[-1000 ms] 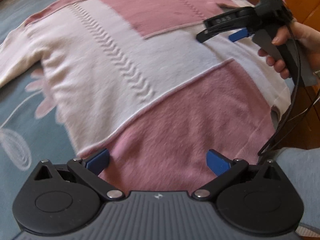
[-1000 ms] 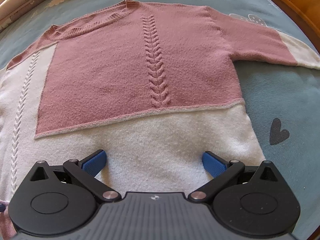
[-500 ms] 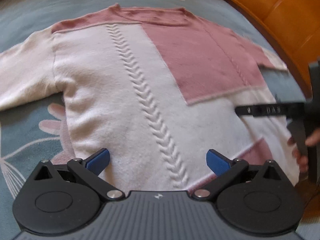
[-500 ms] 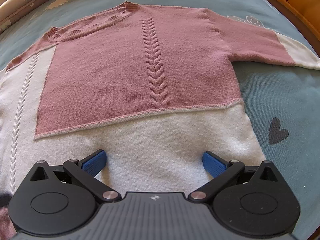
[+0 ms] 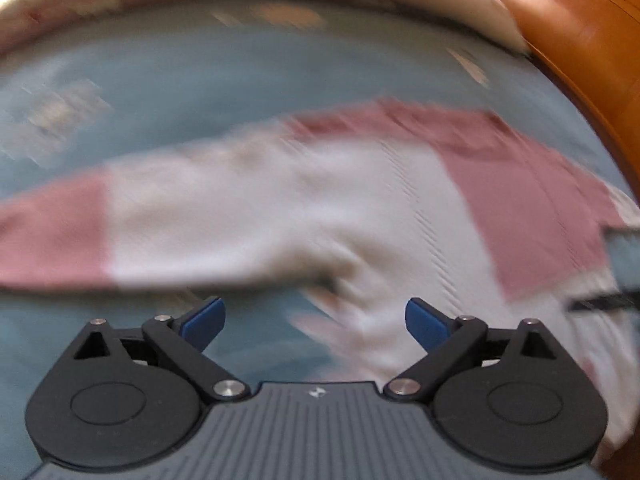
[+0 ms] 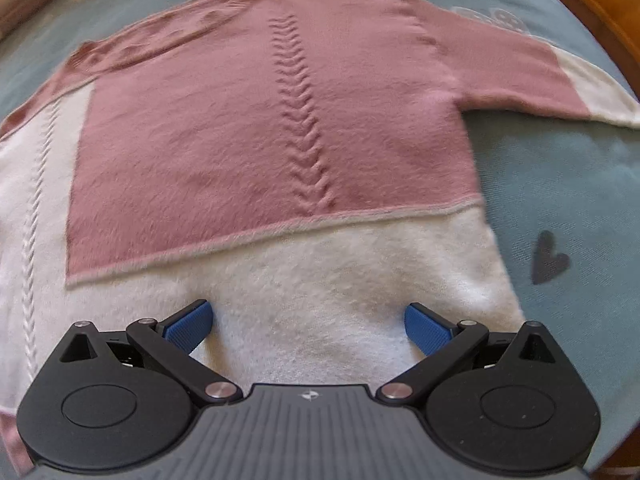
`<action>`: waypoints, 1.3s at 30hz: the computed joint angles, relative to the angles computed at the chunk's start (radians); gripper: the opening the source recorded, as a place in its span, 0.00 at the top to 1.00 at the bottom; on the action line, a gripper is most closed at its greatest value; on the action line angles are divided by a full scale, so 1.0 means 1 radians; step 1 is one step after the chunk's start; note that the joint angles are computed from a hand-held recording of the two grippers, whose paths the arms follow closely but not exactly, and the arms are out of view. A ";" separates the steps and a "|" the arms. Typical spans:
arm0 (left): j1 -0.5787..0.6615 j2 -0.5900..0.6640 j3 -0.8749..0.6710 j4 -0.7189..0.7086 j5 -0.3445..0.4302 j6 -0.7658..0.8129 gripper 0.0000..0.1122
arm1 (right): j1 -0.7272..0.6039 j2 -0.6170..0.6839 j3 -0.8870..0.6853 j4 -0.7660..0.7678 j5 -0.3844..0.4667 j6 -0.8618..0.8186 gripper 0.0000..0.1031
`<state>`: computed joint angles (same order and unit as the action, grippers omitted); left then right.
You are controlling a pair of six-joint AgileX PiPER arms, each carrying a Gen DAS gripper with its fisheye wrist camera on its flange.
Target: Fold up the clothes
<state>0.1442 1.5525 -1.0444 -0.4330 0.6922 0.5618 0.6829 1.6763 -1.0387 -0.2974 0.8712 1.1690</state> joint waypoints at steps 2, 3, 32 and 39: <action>0.064 0.043 -0.050 -0.008 -0.068 0.033 0.15 | 0.008 0.007 -0.057 -0.010 0.038 -0.014 0.00; 0.087 0.070 -0.076 -0.014 -0.091 0.036 0.15 | 0.017 0.013 -0.087 -0.017 0.050 -0.025 0.00; 0.565 0.477 -0.536 -0.197 0.060 -0.096 0.15 | 0.129 0.536 -0.979 0.142 0.283 -0.297 0.00; 0.646 0.465 -0.412 -0.321 0.123 -0.100 0.38 | 0.131 0.580 -1.047 0.206 0.286 -0.321 0.00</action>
